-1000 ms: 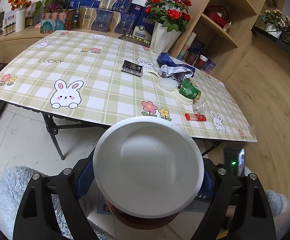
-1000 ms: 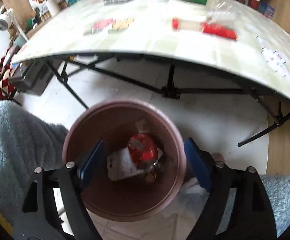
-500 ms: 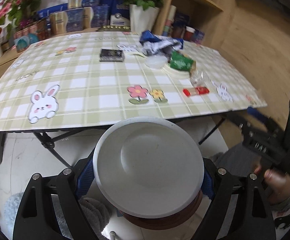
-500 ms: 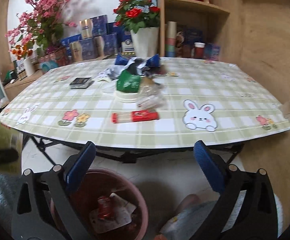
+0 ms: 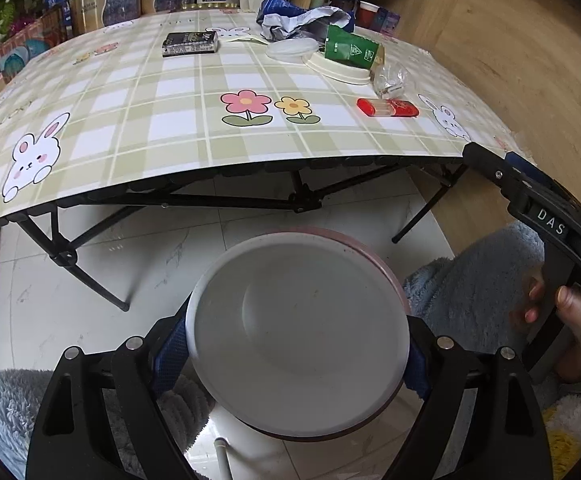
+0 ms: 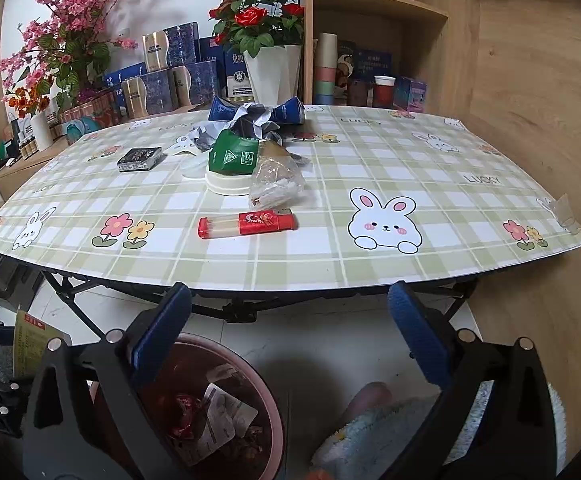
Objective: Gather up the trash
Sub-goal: 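Lower the white paper cup into the bin and open the left tool, then grasp the clear plastic bag with the right tool while the left tool grasps the tissue pack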
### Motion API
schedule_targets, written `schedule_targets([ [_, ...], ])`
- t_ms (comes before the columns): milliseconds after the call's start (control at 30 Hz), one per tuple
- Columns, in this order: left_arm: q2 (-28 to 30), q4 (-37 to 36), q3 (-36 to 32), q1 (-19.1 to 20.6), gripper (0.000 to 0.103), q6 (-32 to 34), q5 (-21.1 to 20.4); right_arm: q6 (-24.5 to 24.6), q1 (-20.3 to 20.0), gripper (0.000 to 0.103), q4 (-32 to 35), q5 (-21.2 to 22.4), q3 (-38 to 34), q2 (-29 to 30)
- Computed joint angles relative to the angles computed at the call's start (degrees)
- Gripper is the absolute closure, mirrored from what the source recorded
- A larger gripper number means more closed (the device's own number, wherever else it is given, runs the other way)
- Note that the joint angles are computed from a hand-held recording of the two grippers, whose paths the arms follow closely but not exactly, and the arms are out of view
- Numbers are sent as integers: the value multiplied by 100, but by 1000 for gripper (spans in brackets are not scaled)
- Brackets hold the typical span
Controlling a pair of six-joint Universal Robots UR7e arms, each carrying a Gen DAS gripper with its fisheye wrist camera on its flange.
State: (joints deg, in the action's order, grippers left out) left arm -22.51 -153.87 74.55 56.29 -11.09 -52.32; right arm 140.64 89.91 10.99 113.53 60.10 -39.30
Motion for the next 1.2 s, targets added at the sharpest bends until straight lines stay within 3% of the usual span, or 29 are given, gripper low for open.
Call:
schedule_targets([
  [467, 16, 88, -65, 28, 18, -47, -138, 31, -4, 6, 106, 53, -84, 50],
  [933, -137, -1128, 305, 34, 18, -548, 541, 50, -7, 6, 169, 65, -138, 80],
  [1200, -184, -1432, 406, 58, 16, -847, 769, 57, -22, 6, 196, 94, -162, 135],
])
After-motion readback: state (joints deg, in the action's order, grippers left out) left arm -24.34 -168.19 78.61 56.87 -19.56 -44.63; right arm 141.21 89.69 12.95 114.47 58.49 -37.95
